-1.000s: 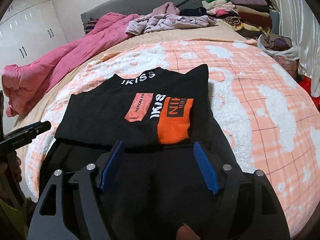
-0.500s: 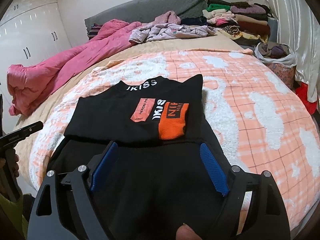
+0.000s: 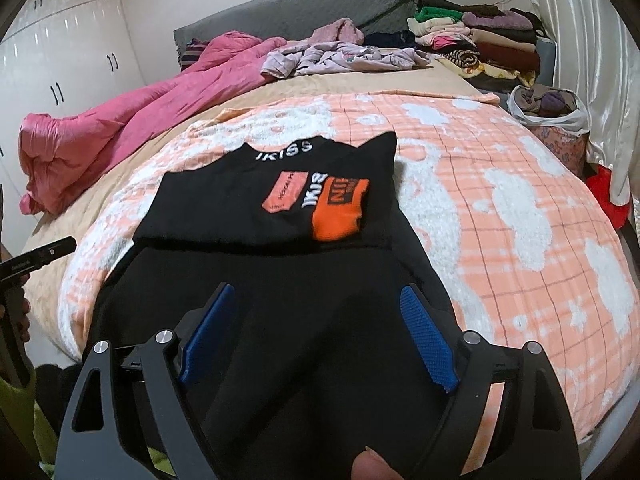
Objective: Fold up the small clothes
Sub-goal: 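Grasp the sweatshirt's side edge with the right tool and fold it inward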
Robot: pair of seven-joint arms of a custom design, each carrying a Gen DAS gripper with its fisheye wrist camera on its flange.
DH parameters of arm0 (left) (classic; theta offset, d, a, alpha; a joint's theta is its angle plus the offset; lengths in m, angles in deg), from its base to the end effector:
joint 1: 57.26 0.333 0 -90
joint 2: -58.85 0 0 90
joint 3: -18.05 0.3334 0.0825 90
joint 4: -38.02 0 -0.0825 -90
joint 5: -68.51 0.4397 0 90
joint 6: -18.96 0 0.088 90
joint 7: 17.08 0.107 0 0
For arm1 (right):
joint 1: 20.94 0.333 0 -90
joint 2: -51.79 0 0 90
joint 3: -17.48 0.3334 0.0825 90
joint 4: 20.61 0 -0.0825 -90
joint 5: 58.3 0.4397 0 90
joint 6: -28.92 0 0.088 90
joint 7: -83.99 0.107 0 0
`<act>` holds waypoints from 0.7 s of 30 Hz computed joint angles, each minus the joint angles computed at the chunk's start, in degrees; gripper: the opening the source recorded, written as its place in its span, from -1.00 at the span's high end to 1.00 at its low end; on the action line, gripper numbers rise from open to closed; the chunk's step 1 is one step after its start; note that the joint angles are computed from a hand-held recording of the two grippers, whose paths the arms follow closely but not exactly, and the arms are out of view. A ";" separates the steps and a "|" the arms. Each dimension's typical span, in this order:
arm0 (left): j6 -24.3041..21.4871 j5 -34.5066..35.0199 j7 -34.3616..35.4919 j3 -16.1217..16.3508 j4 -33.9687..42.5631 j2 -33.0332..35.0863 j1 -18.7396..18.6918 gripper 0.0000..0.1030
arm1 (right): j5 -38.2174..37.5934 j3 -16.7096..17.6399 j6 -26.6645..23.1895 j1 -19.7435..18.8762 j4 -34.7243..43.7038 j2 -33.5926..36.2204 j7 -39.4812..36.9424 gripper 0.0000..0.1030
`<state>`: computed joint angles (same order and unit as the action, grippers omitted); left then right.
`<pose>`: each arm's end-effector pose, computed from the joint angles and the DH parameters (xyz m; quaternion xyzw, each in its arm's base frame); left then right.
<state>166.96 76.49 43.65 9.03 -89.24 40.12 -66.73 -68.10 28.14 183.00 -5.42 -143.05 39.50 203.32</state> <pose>0.5193 -0.1849 0.5844 -0.6923 0.6349 -0.2825 0.1944 0.5231 0.2716 0.5833 -0.6803 0.6275 -0.1881 0.3286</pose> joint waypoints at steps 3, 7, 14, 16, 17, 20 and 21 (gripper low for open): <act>-0.32 -0.48 0.50 0.01 -1.27 -1.24 -0.58 -0.62 | 0.38 0.03 -0.34 0.14 -1.81 -1.53 -0.20 -0.62; -0.77 -1.70 1.41 0.16 -3.71 -3.47 -1.74 -0.63 | 1.47 0.04 -0.68 0.15 -3.88 -3.33 -1.20 -0.62; -2.83 -3.63 3.46 0.38 -7.08 -6.28 -3.92 -0.62 | 3.00 0.57 -1.12 -0.43 -6.90 -5.79 -2.04 -0.62; -3.39 -4.18 4.02 0.41 -7.95 -6.92 -4.46 -0.62 | 3.52 0.57 -1.25 -0.50 -7.73 -6.45 -2.35 -0.62; -3.72 -3.97 4.13 0.19 -8.34 -7.25 -4.50 -0.62 | 3.78 0.57 -1.34 -0.55 -8.13 -6.79 -2.51 -0.62; -4.50 -3.81 4.25 -0.10 -9.32 -8.07 -4.84 -0.62 | 4.33 0.76 -1.59 -0.77 -9.25 -7.67 -2.73 -0.63; -4.69 -4.06 4.39 -0.04 -9.62 -8.31 -5.10 -0.62 | 4.47 0.82 -1.76 -0.85 -9.54 -7.90 -2.80 -0.63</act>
<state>162.27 72.43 48.04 8.98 -98.86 31.82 -71.83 -63.63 28.96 181.24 -6.27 -152.59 31.60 200.52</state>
